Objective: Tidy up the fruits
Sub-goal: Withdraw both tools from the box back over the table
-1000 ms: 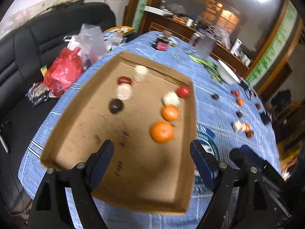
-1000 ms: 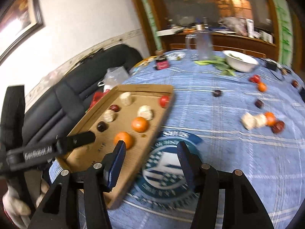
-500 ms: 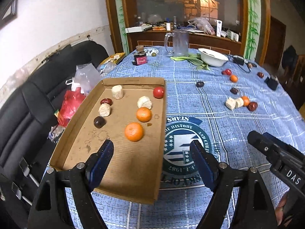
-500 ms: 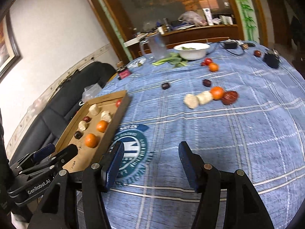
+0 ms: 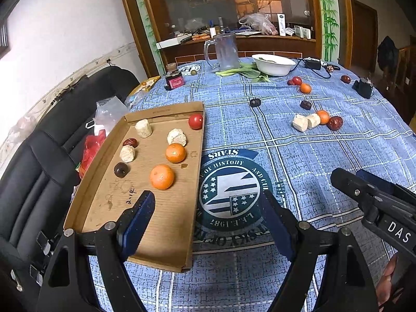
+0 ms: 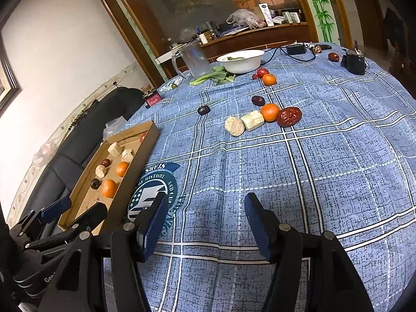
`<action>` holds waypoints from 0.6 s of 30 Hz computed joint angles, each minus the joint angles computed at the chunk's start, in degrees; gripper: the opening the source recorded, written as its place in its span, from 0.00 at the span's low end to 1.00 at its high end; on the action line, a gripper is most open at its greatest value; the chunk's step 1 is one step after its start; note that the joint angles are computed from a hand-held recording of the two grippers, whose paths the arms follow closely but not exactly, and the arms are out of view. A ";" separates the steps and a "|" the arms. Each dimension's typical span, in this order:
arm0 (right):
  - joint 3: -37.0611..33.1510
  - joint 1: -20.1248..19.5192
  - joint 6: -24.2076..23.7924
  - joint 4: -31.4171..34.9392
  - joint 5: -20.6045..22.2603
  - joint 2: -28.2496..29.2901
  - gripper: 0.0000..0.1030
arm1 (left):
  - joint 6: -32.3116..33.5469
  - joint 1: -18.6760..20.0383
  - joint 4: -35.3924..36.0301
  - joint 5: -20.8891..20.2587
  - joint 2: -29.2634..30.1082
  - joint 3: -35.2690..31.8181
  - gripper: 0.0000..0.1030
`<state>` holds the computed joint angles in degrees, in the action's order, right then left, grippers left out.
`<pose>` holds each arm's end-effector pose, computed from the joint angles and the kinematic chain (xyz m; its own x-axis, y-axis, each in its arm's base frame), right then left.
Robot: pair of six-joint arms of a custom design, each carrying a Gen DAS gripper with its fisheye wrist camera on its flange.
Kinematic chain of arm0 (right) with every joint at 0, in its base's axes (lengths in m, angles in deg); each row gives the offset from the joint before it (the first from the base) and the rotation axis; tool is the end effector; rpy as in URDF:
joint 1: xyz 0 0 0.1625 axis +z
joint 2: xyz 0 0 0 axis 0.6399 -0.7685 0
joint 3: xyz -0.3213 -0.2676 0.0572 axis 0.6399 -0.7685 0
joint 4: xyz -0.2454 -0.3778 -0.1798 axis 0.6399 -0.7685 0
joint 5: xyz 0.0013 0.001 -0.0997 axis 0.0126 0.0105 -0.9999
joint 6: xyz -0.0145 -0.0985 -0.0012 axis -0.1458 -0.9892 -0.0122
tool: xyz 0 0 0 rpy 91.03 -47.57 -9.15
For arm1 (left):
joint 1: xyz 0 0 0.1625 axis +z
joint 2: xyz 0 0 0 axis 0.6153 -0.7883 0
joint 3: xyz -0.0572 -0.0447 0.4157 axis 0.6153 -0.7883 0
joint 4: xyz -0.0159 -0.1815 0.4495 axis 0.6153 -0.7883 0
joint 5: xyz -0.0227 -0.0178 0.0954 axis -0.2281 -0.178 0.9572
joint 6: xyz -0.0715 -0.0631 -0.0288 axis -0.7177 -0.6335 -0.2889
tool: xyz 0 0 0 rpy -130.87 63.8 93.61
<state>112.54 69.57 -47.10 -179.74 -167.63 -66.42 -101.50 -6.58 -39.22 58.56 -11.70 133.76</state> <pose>0.2174 -0.3641 0.1377 -0.9313 0.0242 0.3633 -0.2460 0.6938 -0.6769 -0.2195 -0.3931 0.1774 -0.5573 0.1235 -0.8211 0.6416 0.6917 -0.3315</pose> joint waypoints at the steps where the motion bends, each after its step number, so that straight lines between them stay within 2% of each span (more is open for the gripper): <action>1: -0.01 -0.02 0.05 0.02 -0.05 0.09 0.63 | 0.10 0.03 0.00 -0.06 -0.02 0.05 0.79; 18: -0.76 -0.57 0.65 1.50 -0.29 1.36 0.63 | 1.81 1.29 -1.73 -0.97 1.33 0.03 0.79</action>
<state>111.78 68.99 -46.45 -178.23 -167.92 -65.06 -99.69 -5.30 -40.95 57.59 -10.37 133.80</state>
